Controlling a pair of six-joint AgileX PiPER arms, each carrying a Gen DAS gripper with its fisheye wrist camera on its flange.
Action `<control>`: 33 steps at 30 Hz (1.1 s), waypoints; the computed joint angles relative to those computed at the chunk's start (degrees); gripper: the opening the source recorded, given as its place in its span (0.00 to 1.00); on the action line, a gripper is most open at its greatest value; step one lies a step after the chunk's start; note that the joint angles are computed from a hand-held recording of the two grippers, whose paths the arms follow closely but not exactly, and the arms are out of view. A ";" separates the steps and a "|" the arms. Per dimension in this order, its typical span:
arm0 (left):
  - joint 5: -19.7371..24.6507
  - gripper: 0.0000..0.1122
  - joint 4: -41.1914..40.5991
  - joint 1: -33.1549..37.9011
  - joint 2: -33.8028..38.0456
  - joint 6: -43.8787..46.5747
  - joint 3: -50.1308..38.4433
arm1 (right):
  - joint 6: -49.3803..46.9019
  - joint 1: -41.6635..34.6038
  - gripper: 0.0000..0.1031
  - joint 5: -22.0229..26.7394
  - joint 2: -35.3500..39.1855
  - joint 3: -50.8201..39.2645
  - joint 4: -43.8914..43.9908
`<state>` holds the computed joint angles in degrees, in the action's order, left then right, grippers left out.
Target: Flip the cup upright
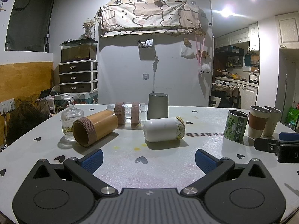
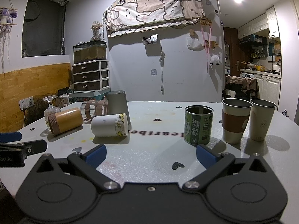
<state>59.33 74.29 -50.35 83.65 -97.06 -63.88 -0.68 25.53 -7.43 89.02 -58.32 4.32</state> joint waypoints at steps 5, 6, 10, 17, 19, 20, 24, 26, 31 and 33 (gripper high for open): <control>-0.04 0.92 -0.03 0.02 -0.02 0.05 -0.01 | 0.95 -0.09 1.00 0.10 -0.07 0.01 -0.97; -0.04 0.92 -0.03 0.02 -0.02 0.05 -0.01 | 0.57 -0.04 1.00 0.03 0.02 -0.02 -0.57; -0.17 0.92 -0.01 0.05 -0.04 -0.01 0.02 | 0.48 -0.04 1.00 0.04 0.02 -0.03 -0.49; -3.61 0.92 4.74 0.59 1.57 -0.30 0.99 | 5.32 -1.09 1.00 -1.57 -0.05 1.49 -5.45; -5.60 0.92 6.35 1.47 2.74 1.78 0.91 | 5.31 -1.20 1.00 -2.22 -0.25 2.06 -5.27; -5.85 0.92 5.94 1.91 3.34 4.50 0.09 | 5.42 -1.25 1.00 -2.43 -0.27 2.18 -5.23; -9.80 0.92 7.01 5.05 4.37 13.01 -1.33 | 5.68 -1.43 1.00 -3.22 -1.02 3.22 -4.78; -12.67 0.92 7.35 7.24 5.48 17.44 -2.98 | 5.81 -1.51 1.00 -3.04 -1.48 3.45 -4.66; -18.90 0.92 7.08 14.02 11.35 37.47 -10.80 | 8.24 -2.46 1.00 -3.30 -2.39 4.48 -6.57; -19.47 0.92 3.54 15.87 15.12 47.89 -15.66 | 10.70 -3.13 1.00 -3.60 -2.76 5.07 -8.59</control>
